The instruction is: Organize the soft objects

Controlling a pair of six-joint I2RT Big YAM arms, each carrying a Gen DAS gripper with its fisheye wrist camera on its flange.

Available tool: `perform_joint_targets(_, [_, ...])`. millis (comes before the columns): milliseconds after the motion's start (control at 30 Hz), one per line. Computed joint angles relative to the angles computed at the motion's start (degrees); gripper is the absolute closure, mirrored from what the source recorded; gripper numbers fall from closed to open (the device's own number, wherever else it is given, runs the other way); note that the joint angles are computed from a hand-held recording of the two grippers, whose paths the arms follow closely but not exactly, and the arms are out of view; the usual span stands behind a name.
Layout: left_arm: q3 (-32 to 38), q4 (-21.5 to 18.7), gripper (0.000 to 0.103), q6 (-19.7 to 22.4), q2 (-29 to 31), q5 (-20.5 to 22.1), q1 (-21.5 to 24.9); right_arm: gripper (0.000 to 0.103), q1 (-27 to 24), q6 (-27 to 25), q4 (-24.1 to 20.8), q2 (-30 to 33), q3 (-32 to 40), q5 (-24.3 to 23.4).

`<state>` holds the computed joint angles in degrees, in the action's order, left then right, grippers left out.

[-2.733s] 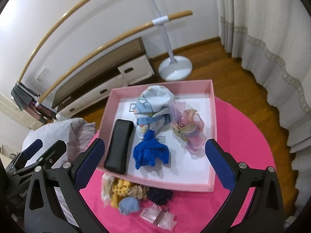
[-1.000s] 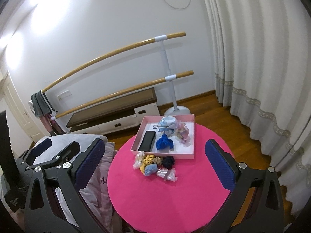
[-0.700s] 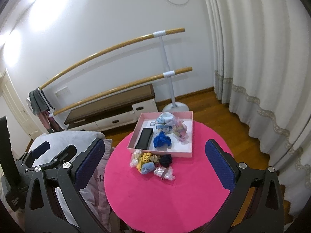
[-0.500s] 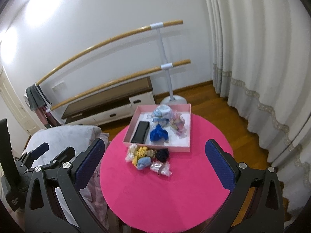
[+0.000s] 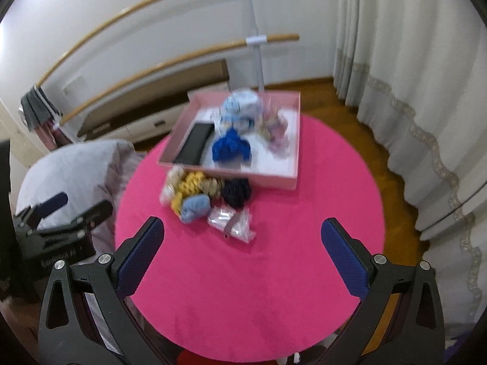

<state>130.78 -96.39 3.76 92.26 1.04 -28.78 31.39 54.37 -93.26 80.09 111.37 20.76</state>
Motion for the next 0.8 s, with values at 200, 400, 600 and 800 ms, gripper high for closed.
perform_joint_targets(200, [-3.8,4.8,0.0,-0.8,5.0,-0.7,-0.2,0.0,-3.1,-3.0,6.1,-0.2,-9.1,-5.3])
perform_joint_targets(400, [-5.6,9.3,0.0,-1.8,9.6,0.0,0.1,0.0,-5.3,-6.2,10.9,1.7,-13.5,-8.8])
perform_joint_targets(600, [-5.3,11.7,0.0,-1.3,12.9,0.8,-0.2,0.0,-6.0,-7.7,13.3,3.7,-14.9,-10.5])
perform_joint_targets(800, [-2.9,10.8,0.019,-2.6,16.4,3.4,0.6,0.002,-6.5,-8.6,15.1,5.3,-15.6,-11.9])
